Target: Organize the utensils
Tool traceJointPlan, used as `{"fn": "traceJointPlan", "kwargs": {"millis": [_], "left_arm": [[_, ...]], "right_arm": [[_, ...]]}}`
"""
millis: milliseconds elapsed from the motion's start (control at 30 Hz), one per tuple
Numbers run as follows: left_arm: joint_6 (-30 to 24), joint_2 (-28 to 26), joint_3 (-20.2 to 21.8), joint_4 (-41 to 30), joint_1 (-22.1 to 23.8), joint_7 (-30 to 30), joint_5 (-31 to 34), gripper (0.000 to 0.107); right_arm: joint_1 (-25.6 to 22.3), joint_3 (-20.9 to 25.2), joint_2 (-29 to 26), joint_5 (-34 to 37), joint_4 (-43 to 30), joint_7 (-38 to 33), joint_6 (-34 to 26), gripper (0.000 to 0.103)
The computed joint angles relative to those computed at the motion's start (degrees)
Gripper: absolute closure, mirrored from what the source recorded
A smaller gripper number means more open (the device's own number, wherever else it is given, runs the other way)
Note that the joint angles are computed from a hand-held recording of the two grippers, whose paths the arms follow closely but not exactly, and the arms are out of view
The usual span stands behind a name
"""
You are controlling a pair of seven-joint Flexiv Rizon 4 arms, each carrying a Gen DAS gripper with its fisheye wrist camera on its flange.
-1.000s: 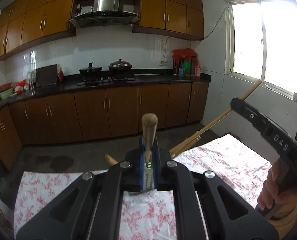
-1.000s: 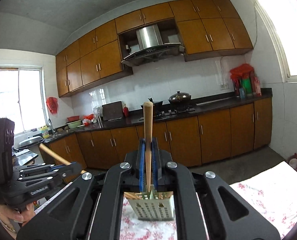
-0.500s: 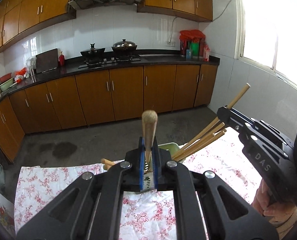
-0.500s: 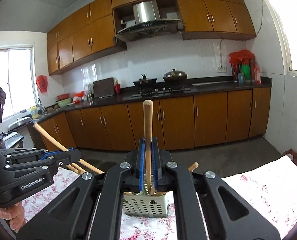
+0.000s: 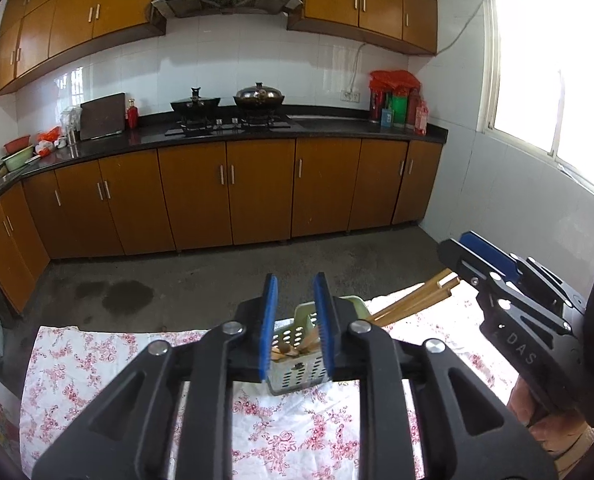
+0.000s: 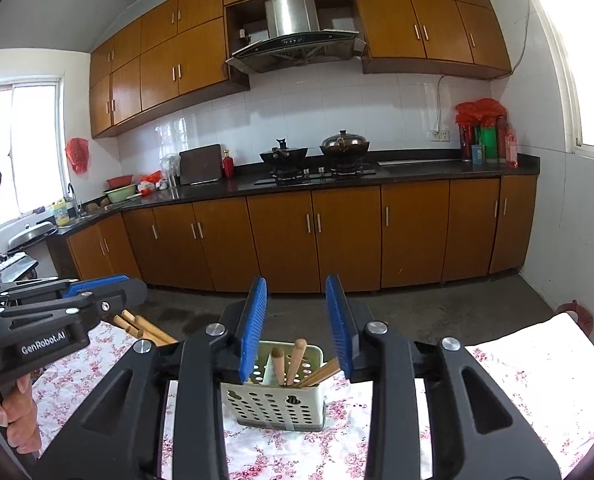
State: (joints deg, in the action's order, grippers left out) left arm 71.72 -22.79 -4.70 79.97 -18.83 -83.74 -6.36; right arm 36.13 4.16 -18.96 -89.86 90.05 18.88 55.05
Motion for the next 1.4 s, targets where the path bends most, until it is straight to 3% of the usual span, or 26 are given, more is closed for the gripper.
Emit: {"fn": "traceJointPlan", "kwargs": {"millis": [133,200,267,333,400,467,533,633,733,900,1167,1400], "left_arm": [[1.8,1.7,1.0,2.0,-0.3,-1.9,0.8,0.075],[3.4,3.2,2.0,4.0,-0.5,-3.2,2.0,0.071],[5.6,5.0,3.5,6.4,-1.3,-5.2,4.4,0.058],[9.4,7.6,6.7,10.0,-3.3,-9.5,9.6,0.036],[12.4,10.2,11.5,13.0,-6.3,-16.6,17.6,0.023],[12.8,12.1,16.9,13.7,-10.3,-26.6,28.0,0.011],[11.5,14.5,22.7,13.9,-15.5,-40.3,41.7,0.008],[8.7,18.4,25.0,15.7,-18.9,-54.3,56.2,0.008],[4.2,22.0,23.5,18.0,-20.3,-65.3,67.6,0.008],[-2.2,26.6,18.4,23.2,-19.9,-76.6,79.3,0.008],[-5.2,29.9,11.4,29.6,-16.5,-81.5,85.6,0.008],[-3.2,30.8,7.8,33.1,-12.0,-81.6,83.4,0.008]], "right_arm": [[0.0,0.3,1.1,-0.3,1.0,0.5,-1.0,0.068],[0.0,0.8,2.4,-1.2,2.4,1.4,-1.8,0.058],[0.1,1.6,3.7,-2.2,3.8,1.9,-3.4,0.046],[0.8,2.8,5.3,-3.7,5.9,2.0,-6.6,0.030],[1.7,4.0,6.4,-5.2,7.5,1.8,-10.3,0.009],[3.4,5.5,7.2,-5.9,9.3,1.5,-16.8,0.002],[4.5,6.8,7.5,-5.7,10.6,1.5,-20.3,0.002],[5.3,8.5,8.4,-4.5,13.5,3.6,-21.8,0.002],[6.5,9.6,8.3,-2.9,15.0,4.8,-23.7,0.002],[8.9,10.9,8.0,-1.9,17.9,8.3,-27.2,0.002],[13.1,11.7,5.9,1.1,19.0,9.8,-34.1,0.002],[13.8,12.0,5.7,3.7,20.4,13.2,-32.6,0.002]]}}
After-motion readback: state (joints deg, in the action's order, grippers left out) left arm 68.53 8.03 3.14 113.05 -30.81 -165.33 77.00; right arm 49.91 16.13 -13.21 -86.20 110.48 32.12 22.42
